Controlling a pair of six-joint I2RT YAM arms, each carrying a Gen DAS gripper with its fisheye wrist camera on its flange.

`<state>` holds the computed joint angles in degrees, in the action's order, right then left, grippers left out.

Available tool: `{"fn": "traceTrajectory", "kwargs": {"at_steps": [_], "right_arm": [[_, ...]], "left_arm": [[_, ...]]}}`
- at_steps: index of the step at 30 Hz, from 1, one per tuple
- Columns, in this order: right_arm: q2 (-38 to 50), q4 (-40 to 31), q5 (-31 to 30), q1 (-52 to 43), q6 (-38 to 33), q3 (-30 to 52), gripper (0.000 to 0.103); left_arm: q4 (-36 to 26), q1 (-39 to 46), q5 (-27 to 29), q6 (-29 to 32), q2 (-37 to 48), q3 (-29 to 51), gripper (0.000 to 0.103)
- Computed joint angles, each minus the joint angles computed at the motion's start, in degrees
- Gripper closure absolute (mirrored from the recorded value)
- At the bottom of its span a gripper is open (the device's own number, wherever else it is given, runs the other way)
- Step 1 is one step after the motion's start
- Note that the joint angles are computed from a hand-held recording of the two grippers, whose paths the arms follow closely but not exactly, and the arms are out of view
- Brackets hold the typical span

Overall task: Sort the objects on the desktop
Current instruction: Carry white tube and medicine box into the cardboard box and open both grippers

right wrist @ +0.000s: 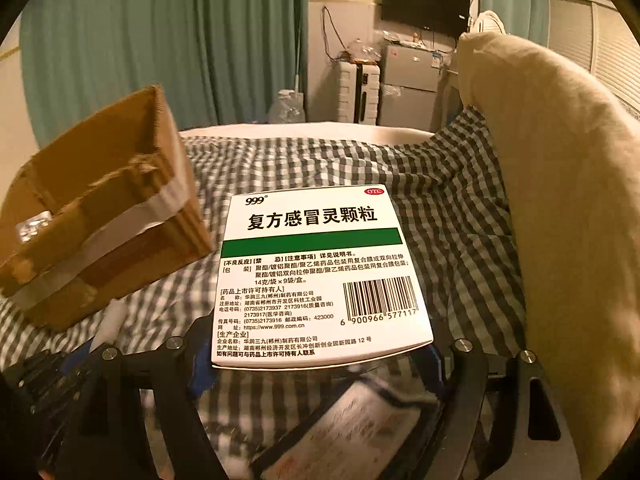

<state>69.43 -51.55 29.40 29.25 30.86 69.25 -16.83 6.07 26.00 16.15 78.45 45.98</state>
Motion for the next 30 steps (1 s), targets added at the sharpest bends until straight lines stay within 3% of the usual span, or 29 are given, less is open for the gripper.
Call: {"fn": "traceTrajectory", "kwargs": {"at_steps": [14,21,25,30], "right_arm": [[-2.41,-13.64,8.69,17.98,13.02,9.70,0.025],[0.47,-21.05,13.88,25.83,17.03,19.10,0.025],[3.31,-19.93,13.82,27.23,14.12,23.57,0.025],[8.25,-14.09,10.21,25.14,5.48,29.89,0.025]], "left_arm": [[-9.42,5.76,3.60,1.93,-14.77,-0.55,0.092],[-14.24,11.11,7.98,2.21,-16.54,4.01,0.092],[-16.87,15.08,11.13,2.72,-15.38,8.62,0.092],[-19.28,19.37,14.14,-1.48,-10.56,17.41,0.092]]}}
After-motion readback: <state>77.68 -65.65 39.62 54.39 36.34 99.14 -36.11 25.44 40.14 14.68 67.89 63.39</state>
